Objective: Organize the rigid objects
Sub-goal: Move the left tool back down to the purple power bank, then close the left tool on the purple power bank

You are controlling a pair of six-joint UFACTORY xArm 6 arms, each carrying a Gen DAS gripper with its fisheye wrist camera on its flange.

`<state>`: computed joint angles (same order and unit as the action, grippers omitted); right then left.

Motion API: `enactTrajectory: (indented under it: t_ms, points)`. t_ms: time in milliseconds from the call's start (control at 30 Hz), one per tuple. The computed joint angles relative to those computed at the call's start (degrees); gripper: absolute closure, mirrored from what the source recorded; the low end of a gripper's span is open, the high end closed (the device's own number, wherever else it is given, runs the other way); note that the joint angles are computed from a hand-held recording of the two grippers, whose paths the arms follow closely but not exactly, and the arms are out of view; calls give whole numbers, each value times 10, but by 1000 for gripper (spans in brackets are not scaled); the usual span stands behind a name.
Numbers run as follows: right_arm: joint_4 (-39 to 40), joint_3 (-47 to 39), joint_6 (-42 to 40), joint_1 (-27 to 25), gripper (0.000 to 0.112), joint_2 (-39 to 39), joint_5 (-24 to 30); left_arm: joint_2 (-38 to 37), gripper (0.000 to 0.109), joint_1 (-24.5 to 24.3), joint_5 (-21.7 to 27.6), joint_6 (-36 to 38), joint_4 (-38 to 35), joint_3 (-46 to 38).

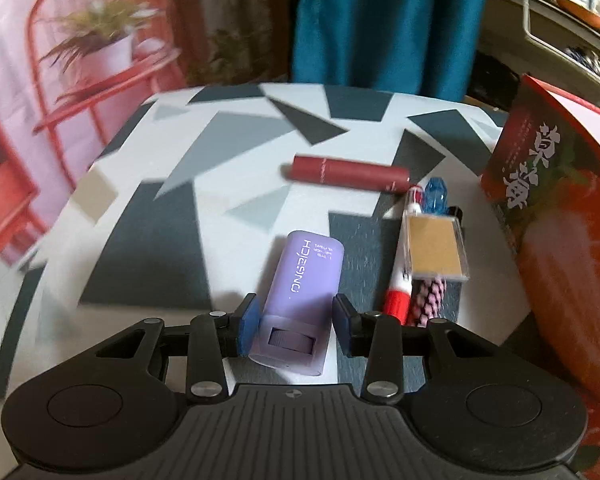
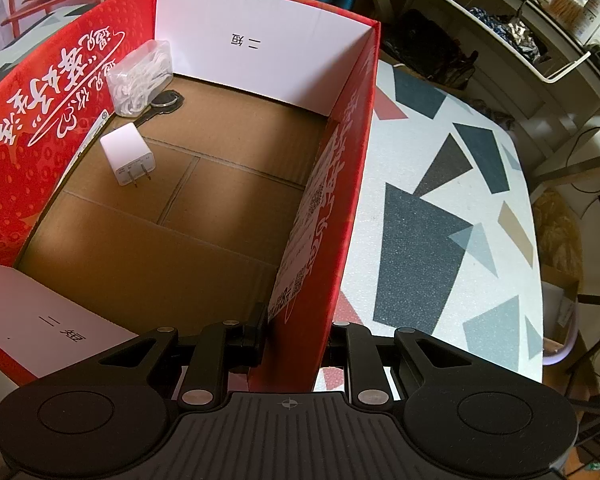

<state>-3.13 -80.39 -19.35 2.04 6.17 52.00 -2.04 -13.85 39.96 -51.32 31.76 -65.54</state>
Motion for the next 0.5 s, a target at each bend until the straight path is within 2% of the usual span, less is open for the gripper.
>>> enactTrajectory:
  t_ms: [233,333,400,500]
  points:
    - [-1,1,0,0,94,-1,-2,-37,66,-16,-27,-42,-36,43]
    - [-1,0,-2,0,94,-1,-1,-41,66,-19,-43,-33,-65,53]
    - [-1,-1,-3,0,94,0,-1,-42,60,-21,-54,-19,-93,58]
    - [-1,-1,-2,0,94,0,-1,-42,57,-27,-83,-1,-121,69]
